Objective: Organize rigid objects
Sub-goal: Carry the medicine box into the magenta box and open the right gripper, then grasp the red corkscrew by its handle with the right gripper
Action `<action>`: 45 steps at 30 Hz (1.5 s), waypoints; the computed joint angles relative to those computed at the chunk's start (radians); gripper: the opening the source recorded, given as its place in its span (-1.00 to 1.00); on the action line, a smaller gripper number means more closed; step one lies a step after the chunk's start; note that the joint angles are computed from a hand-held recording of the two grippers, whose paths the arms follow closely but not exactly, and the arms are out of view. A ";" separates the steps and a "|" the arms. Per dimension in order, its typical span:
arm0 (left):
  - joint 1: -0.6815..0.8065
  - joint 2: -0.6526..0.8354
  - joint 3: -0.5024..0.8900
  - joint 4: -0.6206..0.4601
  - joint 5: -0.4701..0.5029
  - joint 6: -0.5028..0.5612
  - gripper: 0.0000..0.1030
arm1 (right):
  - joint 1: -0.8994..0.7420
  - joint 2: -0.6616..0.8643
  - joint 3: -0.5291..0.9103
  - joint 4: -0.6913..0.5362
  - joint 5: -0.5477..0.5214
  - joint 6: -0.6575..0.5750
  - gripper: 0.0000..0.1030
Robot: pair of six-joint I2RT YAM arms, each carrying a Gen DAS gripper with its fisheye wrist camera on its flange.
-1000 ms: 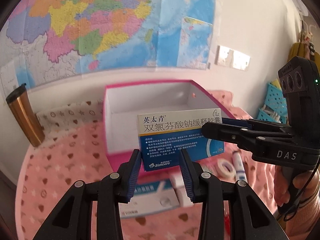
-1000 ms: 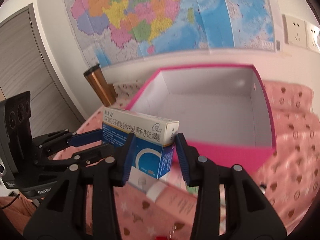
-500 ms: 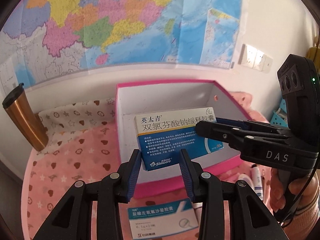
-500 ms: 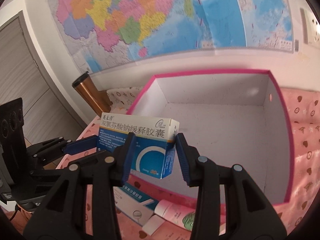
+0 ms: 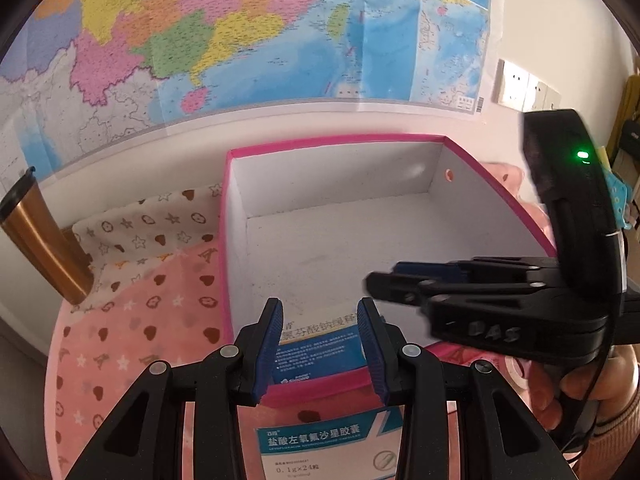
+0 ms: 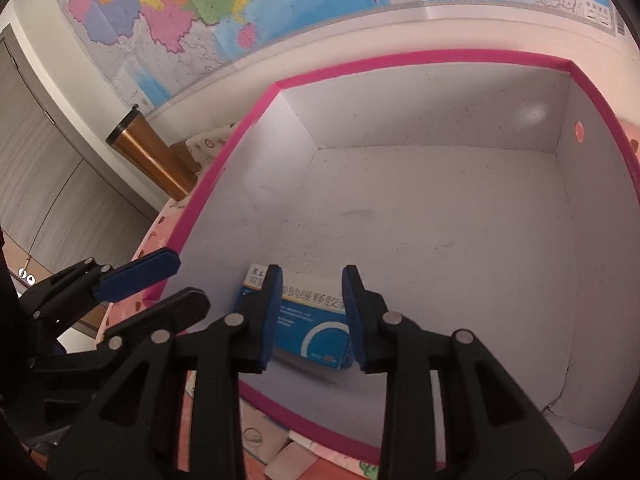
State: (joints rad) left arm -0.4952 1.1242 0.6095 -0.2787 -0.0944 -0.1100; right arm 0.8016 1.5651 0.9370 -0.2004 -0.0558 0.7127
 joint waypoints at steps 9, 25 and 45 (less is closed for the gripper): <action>-0.020 -0.318 -0.174 -0.010 0.060 0.023 0.01 | 0.118 -0.367 -0.189 -0.053 0.174 -0.013 -0.31; -0.498 -0.569 -0.367 -0.179 -0.115 -0.217 0.05 | 0.846 -0.565 -0.394 -0.359 0.493 0.586 -0.30; -0.655 -0.613 -0.438 -0.236 -0.152 -0.374 0.05 | 0.876 -0.347 -0.363 -0.250 0.487 0.654 -0.30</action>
State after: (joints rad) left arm -1.1505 0.5114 0.1712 -0.5142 -0.2462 -0.4842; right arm 1.6775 1.2184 0.5736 -0.4506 0.4316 1.3672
